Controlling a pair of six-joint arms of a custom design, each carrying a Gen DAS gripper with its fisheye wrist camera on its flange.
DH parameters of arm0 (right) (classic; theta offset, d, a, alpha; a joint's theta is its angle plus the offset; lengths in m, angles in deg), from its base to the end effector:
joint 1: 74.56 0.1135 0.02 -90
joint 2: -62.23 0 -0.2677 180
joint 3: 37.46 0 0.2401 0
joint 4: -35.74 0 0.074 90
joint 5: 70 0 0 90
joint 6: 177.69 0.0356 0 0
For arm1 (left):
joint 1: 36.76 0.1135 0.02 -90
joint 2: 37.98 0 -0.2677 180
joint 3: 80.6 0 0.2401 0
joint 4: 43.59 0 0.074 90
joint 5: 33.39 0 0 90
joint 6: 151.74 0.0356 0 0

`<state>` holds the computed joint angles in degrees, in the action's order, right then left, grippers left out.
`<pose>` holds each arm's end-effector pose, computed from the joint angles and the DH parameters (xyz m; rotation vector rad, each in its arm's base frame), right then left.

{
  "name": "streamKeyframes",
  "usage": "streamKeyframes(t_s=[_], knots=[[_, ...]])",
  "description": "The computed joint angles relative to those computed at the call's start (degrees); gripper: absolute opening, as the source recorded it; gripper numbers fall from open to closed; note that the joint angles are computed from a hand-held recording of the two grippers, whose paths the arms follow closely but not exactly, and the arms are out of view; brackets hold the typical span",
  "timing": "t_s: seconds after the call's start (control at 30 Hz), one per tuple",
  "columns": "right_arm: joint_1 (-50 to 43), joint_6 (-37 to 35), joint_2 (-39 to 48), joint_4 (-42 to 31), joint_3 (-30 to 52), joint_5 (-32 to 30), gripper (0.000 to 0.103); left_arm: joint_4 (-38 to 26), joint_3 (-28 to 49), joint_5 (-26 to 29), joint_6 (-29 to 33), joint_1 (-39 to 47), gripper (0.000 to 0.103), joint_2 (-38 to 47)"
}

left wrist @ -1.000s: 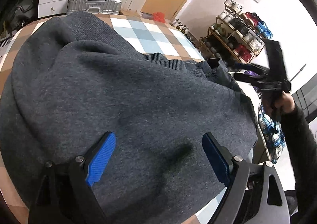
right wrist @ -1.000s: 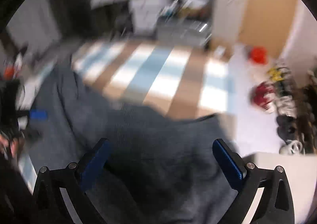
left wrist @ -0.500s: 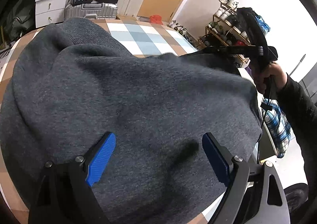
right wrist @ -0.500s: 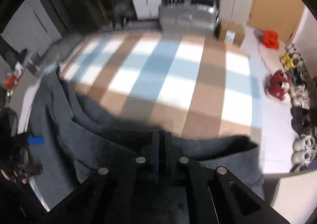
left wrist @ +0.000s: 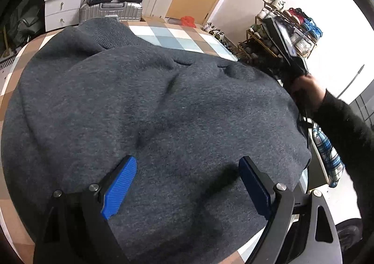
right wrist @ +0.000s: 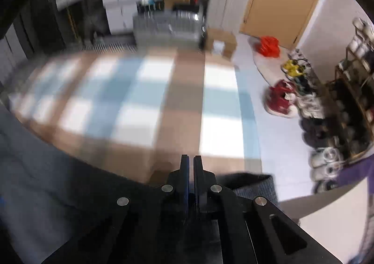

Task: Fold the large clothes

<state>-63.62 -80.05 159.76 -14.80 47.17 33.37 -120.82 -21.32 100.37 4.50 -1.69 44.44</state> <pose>0.3331 0.0560 0.2281 -0.0030 2.6418 -0.2048 0.1676 0.0876 0.1864 0.5927 2.4690 -0.8241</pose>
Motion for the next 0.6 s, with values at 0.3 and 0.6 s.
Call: streamKeyframes(t_s=[0.3,0.6], knots=[[-4.6,-0.3,-2.4,-0.7,4.3,-0.4,0.004,-5.8,5.5,1.1,0.0,2.5,0.086,3.2],[-7.9,-6.1,-19.2,-4.8,-10.7,-5.7,0.006,-6.8,16.9,2.0,-6.8,-3.8,0.086,5.7]])
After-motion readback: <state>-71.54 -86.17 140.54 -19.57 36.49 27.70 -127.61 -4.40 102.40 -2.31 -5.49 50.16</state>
